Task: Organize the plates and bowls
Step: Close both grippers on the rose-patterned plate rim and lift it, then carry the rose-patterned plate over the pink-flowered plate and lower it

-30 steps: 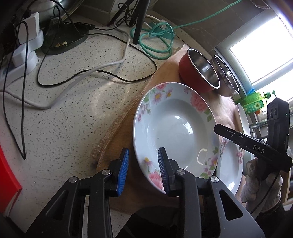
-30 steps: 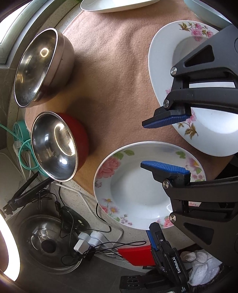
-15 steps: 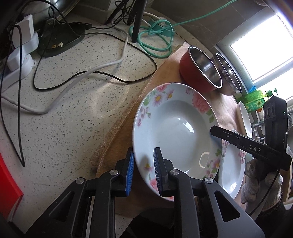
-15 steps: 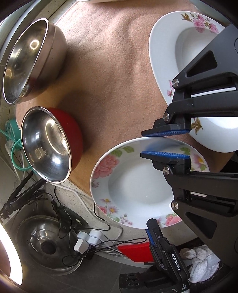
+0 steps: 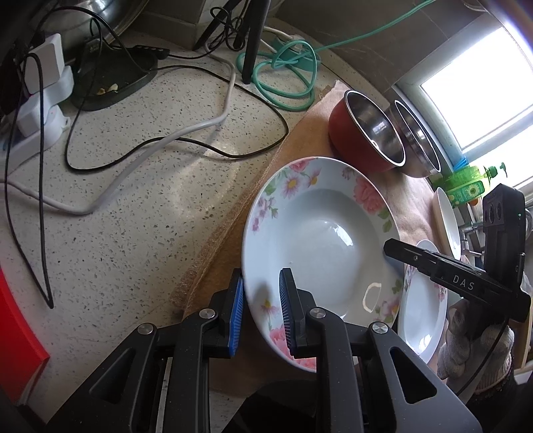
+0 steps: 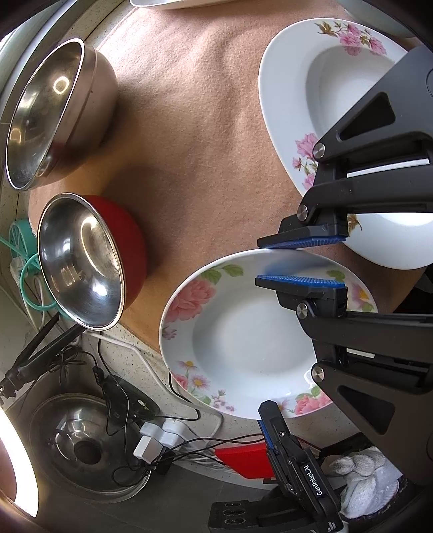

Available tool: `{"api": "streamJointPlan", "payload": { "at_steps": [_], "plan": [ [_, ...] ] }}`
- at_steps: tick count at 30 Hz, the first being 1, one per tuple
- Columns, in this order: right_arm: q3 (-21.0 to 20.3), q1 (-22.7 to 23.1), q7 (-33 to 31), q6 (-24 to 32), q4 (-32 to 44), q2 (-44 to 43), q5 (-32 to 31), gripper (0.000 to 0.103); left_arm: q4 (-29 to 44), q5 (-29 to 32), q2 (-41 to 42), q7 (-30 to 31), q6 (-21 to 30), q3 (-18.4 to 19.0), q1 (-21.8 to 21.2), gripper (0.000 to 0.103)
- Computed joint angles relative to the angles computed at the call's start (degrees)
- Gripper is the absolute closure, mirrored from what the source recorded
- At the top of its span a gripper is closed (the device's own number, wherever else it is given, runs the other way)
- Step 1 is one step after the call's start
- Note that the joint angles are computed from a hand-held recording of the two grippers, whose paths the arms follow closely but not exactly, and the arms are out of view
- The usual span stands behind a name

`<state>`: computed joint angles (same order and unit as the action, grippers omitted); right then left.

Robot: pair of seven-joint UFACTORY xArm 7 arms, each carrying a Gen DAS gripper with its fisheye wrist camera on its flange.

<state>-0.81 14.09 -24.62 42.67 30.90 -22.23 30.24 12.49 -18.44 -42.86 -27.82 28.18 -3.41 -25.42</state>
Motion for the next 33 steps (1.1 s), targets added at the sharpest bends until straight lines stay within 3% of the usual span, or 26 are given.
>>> {"api": "streamJointPlan", "payload": {
  "at_steps": [16, 33],
  "plan": [
    [-2.6, -1.9, 1.0, 2.4, -1.4, -6.5, 0.1, 0.087, 2.5, 1.2, -0.9, 0.1, 0.6, -0.9, -0.4, 0.084],
    [-6.4, -8.9, 4.7, 5.6, -5.8, -15.5, -4.7, 0.087, 9.4, -1.8, 8.4, 5.8, -3.0, -1.6, -6.2, 0.084]
  ]
}}
